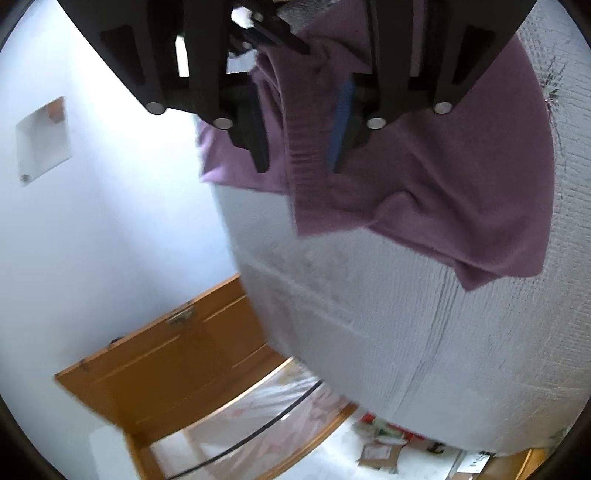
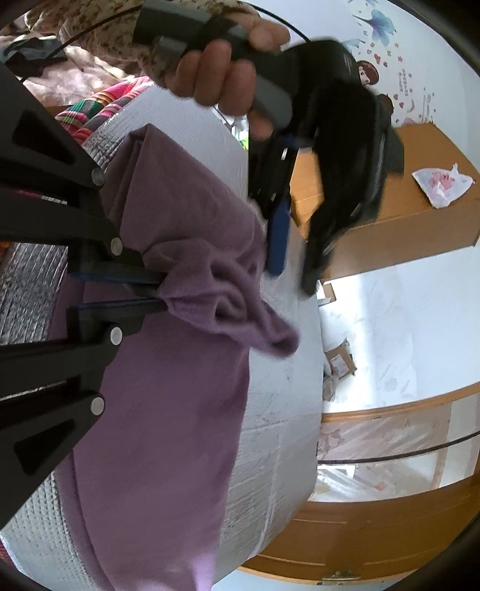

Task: Fold clothes

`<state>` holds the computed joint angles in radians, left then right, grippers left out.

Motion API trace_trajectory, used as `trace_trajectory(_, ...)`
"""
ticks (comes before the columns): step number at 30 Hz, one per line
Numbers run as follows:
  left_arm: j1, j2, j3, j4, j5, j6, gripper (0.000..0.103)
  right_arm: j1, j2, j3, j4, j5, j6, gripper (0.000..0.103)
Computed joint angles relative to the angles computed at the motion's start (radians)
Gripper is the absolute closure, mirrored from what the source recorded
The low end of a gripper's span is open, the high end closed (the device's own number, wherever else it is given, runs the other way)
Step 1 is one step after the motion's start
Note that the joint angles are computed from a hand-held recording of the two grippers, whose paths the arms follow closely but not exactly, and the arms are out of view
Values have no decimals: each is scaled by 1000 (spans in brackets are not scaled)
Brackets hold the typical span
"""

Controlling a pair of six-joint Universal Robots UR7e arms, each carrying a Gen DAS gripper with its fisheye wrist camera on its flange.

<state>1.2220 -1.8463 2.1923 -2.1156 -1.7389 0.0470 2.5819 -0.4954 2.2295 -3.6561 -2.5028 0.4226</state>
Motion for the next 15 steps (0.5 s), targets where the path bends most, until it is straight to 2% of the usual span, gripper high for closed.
trace_trajectory(6, 63, -64, 3, 4, 33, 19, 64, -5, -26, 42, 0, 19, 41, 96)
trace_trajectory(9, 105, -84, 7, 13, 51, 29, 64, -14, -47, 78, -45, 60, 45, 93)
trace_trajectory(12, 143, -104, 5, 16, 81, 59, 64, -27, -74, 117, -94, 106, 52, 87)
trace_trajectory(15, 159, -113, 9, 9, 117, 75, 64, -54, -108, 159, -162, 153, 61, 74)
